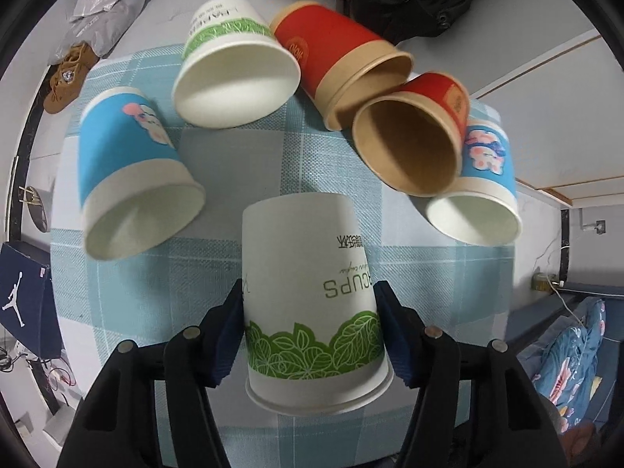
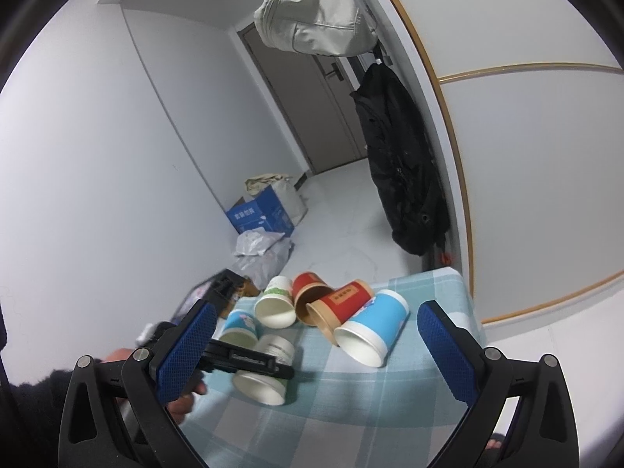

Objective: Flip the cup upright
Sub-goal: 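Lift the white green-leaf cup with the left gripper and carry it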

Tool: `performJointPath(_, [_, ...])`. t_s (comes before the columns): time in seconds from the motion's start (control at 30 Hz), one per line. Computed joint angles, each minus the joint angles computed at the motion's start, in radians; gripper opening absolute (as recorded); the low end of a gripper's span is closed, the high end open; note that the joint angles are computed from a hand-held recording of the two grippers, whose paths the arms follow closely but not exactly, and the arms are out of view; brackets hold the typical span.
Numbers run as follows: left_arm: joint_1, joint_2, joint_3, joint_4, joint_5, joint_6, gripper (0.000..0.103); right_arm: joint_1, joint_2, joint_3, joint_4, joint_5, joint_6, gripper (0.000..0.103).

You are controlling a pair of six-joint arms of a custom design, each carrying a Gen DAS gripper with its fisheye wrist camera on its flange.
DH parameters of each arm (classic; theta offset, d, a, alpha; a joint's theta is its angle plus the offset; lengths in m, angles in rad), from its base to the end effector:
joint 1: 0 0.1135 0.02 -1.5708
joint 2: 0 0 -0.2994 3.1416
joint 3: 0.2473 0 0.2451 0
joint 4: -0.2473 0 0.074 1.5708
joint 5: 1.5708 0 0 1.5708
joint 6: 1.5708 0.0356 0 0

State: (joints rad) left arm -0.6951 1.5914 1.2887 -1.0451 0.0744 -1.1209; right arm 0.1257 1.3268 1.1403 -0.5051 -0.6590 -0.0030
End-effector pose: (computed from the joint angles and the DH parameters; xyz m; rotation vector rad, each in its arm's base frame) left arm 0.2249 -0.1910 0.2925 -0.6308 2.9782 -0.3384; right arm 0.2661 0.0556 0.3538 -0.4906 2.1553 0.8078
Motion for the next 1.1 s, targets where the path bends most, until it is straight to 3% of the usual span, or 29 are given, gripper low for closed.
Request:
performJointPath(0.1, [0.032,-0.074,-0.023,-0.016,0.011,0.032,0.058,0.003,-0.002,-0.008,-0.001,0.014,-0.005,0.103])
performJointPath(0.3, [-0.017,-0.186,0.008,-0.082,-0.038,-0.004,0.058,0.013,-0.028,-0.041,-0.006,0.05,-0.026,0.103])
performJointPath(0.47, [-0.119,-0.245,0.091,-0.163,-0.122,-0.087,0.058,0.045,-0.066,-0.084,-0.002,0.094,-0.073,0.103])
performJointPath(0.57, [-0.184,-0.229,0.118,-0.158,-0.17,-0.145,0.058,0.073,-0.104,-0.119,0.022,0.128,-0.104,0.103])
performJointPath(0.8, [-0.293,-0.226,0.004,-0.047,-0.221,-0.264,0.058,0.079,-0.205,-0.193,0.036,0.131,-0.117,0.103])
performJointPath(1.1, [-0.322,-0.254,-0.208,0.159,-0.175,-0.316,0.058,0.09,-0.321,-0.253,-0.016,0.161,-0.135,0.103])
